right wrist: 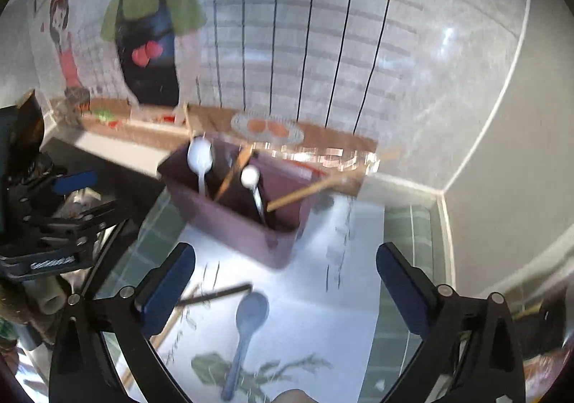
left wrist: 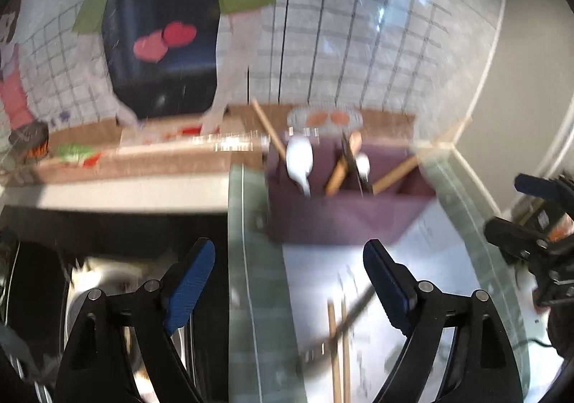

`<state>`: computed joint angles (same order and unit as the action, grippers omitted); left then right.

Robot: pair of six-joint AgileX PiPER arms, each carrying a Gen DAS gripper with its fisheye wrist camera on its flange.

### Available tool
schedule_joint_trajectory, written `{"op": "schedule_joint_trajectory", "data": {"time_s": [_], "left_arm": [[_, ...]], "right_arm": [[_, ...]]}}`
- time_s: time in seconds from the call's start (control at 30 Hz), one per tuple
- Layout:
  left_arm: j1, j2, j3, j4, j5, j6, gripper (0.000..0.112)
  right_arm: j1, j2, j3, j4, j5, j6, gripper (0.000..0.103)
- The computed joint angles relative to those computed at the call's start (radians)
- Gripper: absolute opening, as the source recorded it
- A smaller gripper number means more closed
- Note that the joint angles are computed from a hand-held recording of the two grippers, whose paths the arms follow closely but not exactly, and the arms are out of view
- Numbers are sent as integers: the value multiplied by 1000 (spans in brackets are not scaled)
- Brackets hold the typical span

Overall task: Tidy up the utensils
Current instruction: 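Lower the right tool and grasp the blue plastic spoon by its handle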

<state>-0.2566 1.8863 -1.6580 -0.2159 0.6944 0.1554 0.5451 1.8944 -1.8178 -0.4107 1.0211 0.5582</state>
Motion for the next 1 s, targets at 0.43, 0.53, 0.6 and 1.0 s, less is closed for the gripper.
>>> {"op": "schedule_joint_trajectory", "data": {"time_s": [0.43,0.53,0.6,1.0], "left_arm": [[67,-253,428,-91,-56,80,85],[89,-281,480,-99,-55,90,85],[104,-294,506,-107,-51,94,85],[98,-307,578,-121,-31,130,85]], "right_arm": [[4,75,146,148,-62,40,99],[-18,114,143,190,-77,44,87],[-21,143,132,196,-75,45,75],[-2,171,165,177,-110,75,25]]}}
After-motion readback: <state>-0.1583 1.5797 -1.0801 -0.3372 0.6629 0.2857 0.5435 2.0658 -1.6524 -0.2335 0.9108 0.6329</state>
